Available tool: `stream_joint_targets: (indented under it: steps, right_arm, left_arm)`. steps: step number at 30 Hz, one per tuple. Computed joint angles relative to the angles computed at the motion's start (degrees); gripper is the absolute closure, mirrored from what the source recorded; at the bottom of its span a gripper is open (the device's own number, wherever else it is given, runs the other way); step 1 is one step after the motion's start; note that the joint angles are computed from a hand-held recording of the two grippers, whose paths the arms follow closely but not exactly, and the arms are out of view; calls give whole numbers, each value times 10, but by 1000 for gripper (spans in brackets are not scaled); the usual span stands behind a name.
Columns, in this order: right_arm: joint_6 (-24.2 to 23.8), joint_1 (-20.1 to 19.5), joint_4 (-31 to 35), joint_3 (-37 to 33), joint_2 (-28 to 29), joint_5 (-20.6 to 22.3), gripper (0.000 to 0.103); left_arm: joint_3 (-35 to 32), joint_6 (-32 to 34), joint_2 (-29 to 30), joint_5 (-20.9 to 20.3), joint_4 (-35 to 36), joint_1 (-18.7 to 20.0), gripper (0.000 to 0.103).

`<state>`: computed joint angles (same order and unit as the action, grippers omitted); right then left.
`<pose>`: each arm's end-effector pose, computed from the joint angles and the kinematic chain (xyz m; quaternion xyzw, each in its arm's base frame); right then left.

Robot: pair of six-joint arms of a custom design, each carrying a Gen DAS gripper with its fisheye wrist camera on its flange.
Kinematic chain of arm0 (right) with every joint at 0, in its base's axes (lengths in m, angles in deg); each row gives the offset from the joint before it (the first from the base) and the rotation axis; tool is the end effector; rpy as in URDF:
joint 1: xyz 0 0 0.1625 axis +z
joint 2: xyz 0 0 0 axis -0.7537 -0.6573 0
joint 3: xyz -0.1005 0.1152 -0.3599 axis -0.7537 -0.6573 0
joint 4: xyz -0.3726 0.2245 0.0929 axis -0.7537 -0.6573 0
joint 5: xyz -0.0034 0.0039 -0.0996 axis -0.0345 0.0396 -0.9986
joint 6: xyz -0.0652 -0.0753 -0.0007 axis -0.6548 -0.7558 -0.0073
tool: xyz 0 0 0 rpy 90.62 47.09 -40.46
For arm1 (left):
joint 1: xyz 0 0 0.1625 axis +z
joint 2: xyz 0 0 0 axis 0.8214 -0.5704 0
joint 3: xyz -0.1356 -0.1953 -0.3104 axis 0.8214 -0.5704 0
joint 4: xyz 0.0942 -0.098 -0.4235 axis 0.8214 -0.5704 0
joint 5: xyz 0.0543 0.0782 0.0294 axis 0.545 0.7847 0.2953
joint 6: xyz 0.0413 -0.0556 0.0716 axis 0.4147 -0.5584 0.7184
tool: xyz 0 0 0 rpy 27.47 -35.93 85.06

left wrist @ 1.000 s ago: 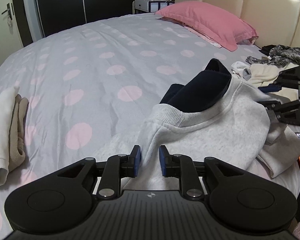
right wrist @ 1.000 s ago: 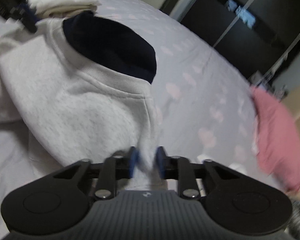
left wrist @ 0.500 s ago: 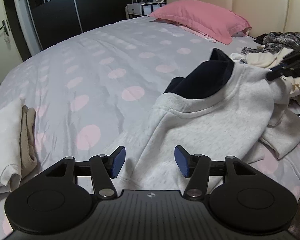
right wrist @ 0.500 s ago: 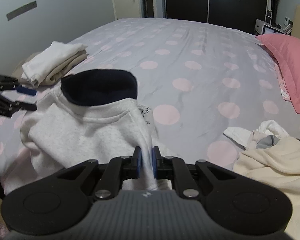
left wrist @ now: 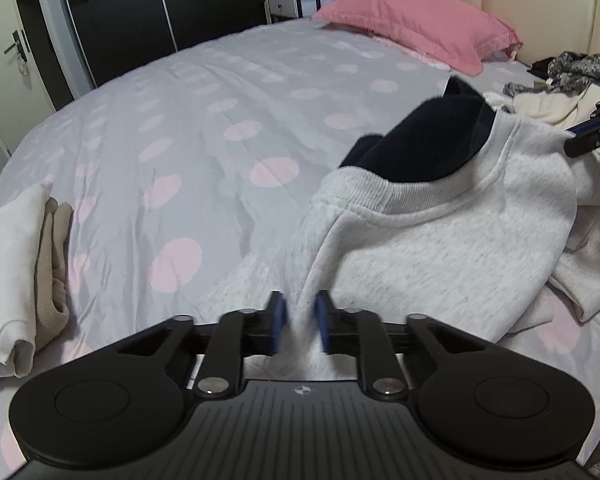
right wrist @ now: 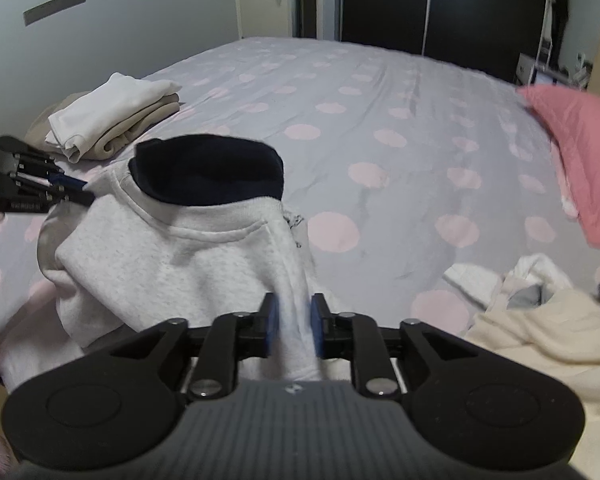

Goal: Fold clothes
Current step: 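Grasp the sweatshirt shoulders beside the navy collar with both grippers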

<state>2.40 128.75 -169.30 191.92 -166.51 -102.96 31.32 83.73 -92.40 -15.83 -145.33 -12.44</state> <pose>0.0111 -0.4913 0.4871 0.1516 -0.8556 0.3513 0.3487 -0.4651 -0.6702 0.1589 0.5665 0.7905 -0.1173 0.2011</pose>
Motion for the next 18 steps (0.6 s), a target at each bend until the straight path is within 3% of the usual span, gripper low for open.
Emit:
stream_joint_targets:
  steps: [3,6,9,13,18]
  right_arm:
    - [-35,8,-20,7,-3,-10,55]
    - [-62,12,-32,6,6,-22,53]
    - [-60,10,-27,-7,19,-27,53]
    - [-51,6,-11,-18,26,-29,53]
    - [-38,0,10,-23,27,-28,53]
  left_arm:
    - [2,9,-5,1,-2,-4,96]
    - [1,19,-5,3,-1,-6,95]
    - [10,46,-4,14,-26,-7,82]
    - [16,82,-3,9,-48,-7,54]
    - [10,113,9,14,-48,-4,55]
